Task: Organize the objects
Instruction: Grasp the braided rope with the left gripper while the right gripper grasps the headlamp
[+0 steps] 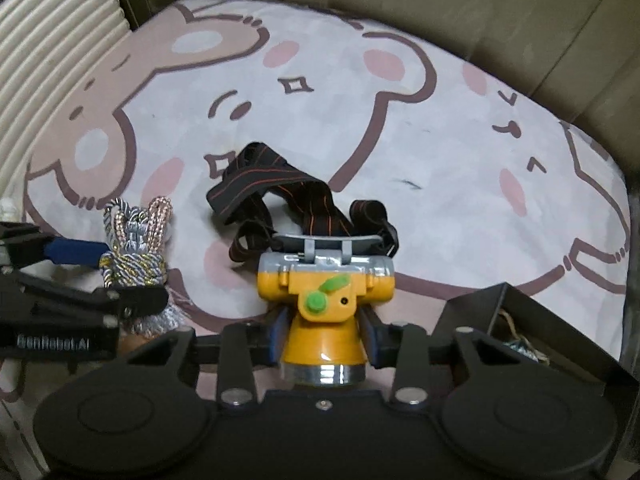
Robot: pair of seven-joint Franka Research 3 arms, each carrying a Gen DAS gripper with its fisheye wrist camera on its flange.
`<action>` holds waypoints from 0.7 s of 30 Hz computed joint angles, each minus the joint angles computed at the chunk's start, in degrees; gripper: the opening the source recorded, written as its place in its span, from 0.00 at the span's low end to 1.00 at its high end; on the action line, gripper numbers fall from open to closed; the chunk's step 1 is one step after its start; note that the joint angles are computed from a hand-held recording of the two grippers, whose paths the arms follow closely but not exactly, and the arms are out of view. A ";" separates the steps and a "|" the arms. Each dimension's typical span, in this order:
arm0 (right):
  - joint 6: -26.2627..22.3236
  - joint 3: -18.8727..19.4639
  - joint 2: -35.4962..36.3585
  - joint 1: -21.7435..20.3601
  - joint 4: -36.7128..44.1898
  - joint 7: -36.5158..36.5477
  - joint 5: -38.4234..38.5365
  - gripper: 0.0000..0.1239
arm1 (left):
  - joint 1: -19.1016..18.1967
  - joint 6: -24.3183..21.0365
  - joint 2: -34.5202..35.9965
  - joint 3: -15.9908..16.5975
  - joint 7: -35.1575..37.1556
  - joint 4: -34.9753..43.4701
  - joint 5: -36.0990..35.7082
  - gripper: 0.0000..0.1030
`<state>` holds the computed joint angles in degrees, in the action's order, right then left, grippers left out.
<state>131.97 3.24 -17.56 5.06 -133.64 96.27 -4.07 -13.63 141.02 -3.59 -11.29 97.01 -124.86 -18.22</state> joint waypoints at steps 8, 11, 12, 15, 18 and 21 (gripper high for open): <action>1.31 -0.57 2.00 0.13 -0.25 1.26 0.14 0.34 | -0.90 2.23 -0.45 -0.67 9.63 -0.95 7.83 0.73; 2.84 -0.97 1.18 0.17 -1.45 0.31 1.30 0.34 | -0.88 -0.27 -0.45 -0.53 12.56 -0.23 10.85 0.72; 3.47 -0.97 0.85 0.10 -1.96 0.19 1.51 0.34 | -0.77 -1.20 -0.52 -0.36 13.61 -0.05 11.07 0.72; 4.68 -0.64 0.30 -0.21 -2.85 0.45 1.49 0.34 | -0.24 -2.82 -0.89 0.03 14.28 0.07 11.68 0.72; 5.95 -0.08 -0.40 -0.53 -3.89 1.45 0.87 0.34 | 0.20 -3.49 -1.31 0.45 13.05 0.11 9.78 0.72; 8.09 0.44 -1.74 -0.83 -5.76 2.93 0.32 0.34 | 0.33 -4.64 -1.29 0.84 11.58 0.76 5.35 0.71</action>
<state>140.06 3.68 -19.30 4.23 -139.40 99.20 -3.76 -13.30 136.38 -4.87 -10.45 108.59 -124.09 -12.87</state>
